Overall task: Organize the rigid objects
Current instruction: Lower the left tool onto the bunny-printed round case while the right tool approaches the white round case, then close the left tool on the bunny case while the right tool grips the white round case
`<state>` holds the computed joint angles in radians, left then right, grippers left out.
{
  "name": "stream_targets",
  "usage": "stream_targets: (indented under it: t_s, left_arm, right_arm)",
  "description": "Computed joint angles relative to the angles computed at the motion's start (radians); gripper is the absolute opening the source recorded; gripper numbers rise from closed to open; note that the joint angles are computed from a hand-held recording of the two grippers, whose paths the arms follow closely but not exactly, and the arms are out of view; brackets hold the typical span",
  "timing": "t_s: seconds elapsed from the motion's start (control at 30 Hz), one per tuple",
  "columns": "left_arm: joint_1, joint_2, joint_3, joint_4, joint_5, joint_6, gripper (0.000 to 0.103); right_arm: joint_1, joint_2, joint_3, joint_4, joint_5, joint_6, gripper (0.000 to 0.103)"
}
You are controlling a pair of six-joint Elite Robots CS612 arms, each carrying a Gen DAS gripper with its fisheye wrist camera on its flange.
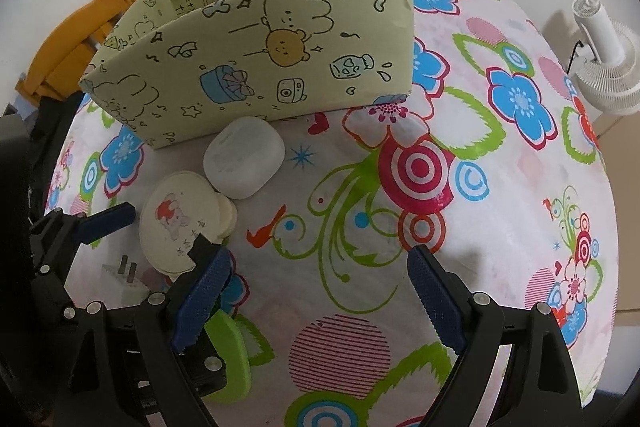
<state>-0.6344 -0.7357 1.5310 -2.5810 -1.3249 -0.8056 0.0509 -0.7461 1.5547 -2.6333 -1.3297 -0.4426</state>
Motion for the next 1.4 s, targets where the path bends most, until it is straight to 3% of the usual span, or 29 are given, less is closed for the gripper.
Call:
stream_targets:
  t_s: [0.37,0.93,1.4]
  left_arm:
    - [-0.004,0.003,-0.002,-0.047,0.002,-0.007,0.076]
    - [0.008,-0.046,0.079,-0.061,0.029,-0.083,0.076]
    - [0.025,-0.048,0.093,-0.055,0.038,-0.127,0.076]
  right_arm:
    - [0.004,0.002,-0.008,0.004,-0.008,-0.007,0.092]
    - [0.036,0.008,-0.031,0.027,0.007,-0.055,0.092]
    - [0.074,0.055,-0.092,0.037,-0.022,-0.084,0.090]
